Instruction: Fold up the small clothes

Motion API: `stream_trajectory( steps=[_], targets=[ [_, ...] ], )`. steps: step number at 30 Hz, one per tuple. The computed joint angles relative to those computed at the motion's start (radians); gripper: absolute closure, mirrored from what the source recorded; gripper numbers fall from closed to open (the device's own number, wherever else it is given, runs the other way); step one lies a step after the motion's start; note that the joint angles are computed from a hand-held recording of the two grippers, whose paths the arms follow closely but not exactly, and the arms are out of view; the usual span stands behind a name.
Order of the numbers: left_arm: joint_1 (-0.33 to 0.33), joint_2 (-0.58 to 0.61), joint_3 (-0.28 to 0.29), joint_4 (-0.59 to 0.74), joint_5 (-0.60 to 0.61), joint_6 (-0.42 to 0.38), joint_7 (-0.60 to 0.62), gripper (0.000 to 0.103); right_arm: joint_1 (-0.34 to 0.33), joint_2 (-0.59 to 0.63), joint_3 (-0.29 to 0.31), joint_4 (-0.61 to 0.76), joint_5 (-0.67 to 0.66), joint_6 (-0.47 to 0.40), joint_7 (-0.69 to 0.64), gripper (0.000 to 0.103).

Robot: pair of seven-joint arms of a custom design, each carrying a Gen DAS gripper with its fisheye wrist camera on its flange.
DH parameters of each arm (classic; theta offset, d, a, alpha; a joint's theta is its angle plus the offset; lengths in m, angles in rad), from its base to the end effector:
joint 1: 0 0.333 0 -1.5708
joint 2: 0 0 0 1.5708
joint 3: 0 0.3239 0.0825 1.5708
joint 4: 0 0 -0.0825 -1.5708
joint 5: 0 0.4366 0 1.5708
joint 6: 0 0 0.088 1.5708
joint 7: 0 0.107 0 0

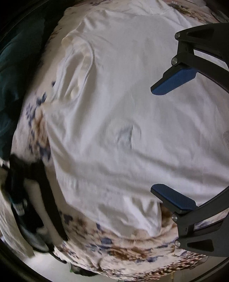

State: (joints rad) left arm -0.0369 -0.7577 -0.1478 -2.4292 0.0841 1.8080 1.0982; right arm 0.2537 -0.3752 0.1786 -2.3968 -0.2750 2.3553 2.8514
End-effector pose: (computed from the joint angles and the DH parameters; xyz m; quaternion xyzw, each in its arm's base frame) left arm 0.3767 -0.0718 0.5669 -0.8017 0.5870 -0.0155 0.1114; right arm 0.4599 0.2115 0.4740 -0.4180 0.8828 -0.1327 0.1681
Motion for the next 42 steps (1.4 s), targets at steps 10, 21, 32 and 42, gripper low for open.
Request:
stream_trajectory(
  steps=[10,21,32,42],
  targets=[
    [0.105,-0.178,0.072,-0.107,0.058,-0.122,0.024,0.000,0.253,0.338,0.152,0.274,-0.452,-0.073,-0.513,0.097],
    [0.214,-0.325,0.122,-0.202,0.101,-0.206,0.075,0.000,0.401,0.279,0.112,0.212,-0.348,-0.061,-0.788,0.096],
    [0.272,-0.350,0.151,-0.213,0.116,-0.204,0.135,0.000,0.375,0.363,0.123,0.408,-0.259,-0.246,-0.678,0.042],
    [0.299,-0.363,0.161,-0.224,0.122,-0.204,0.168,0.000,0.494,0.547,0.044,0.562,-0.339,-0.410,-0.465,0.102]
  ],
)
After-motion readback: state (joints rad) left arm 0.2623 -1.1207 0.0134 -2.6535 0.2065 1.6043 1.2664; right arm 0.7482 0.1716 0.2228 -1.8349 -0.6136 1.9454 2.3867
